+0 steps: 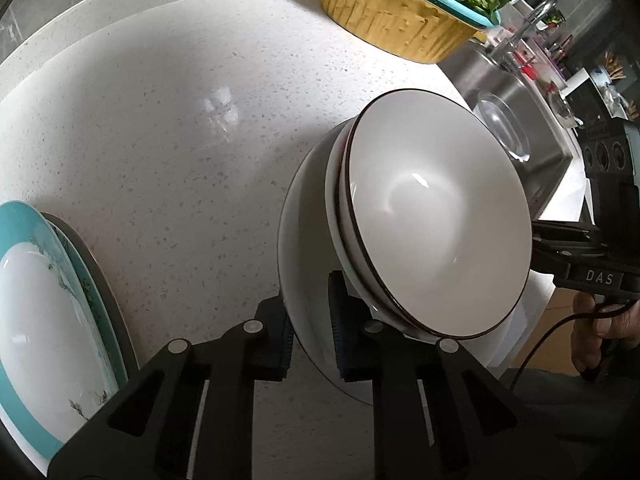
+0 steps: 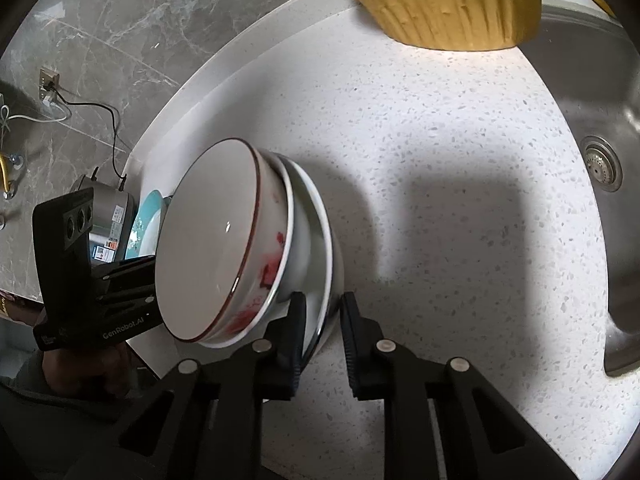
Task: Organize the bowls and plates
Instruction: 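Lift the nested bowl stack with both tools toward the teal plate stack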
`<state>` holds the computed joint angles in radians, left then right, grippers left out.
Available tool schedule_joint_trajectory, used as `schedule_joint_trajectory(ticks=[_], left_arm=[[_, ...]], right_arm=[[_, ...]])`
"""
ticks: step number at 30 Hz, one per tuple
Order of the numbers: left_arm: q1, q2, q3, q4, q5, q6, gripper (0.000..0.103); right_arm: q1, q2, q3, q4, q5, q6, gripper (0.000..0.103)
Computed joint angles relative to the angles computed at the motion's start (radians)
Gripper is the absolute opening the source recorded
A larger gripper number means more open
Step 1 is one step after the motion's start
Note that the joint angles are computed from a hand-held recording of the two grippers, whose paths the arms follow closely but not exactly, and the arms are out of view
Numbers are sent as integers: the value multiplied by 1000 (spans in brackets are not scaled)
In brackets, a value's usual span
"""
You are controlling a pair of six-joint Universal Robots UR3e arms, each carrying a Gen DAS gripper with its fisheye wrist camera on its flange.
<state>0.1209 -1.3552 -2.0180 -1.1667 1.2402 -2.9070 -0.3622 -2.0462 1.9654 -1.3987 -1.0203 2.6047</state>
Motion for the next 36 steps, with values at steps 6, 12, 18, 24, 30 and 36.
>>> schedule_joint_trajectory(ticks=[6,12,18,24,30,36], left_arm=[[3,-4,3,-2,-3,5,14],[19,14,-10,-7,-11,22,12],[22,28,-19,-3,-15,20,11],[17,40,-24,-2,-11,15,11],[22,60,-26,-6,-12,15,11],[26,80,-26,-21,-12,17,11]], right_arm=[[-8,2,1,7,4,5,20],[3,-9,9,-15,-7,7,20],[13,-18,14,-25,-11,23,19],[31,-17,11,-41,-21,43,18],[37,-22,15,-49,-29,43,18],[50,-44,15,-56,-34,45,18]])
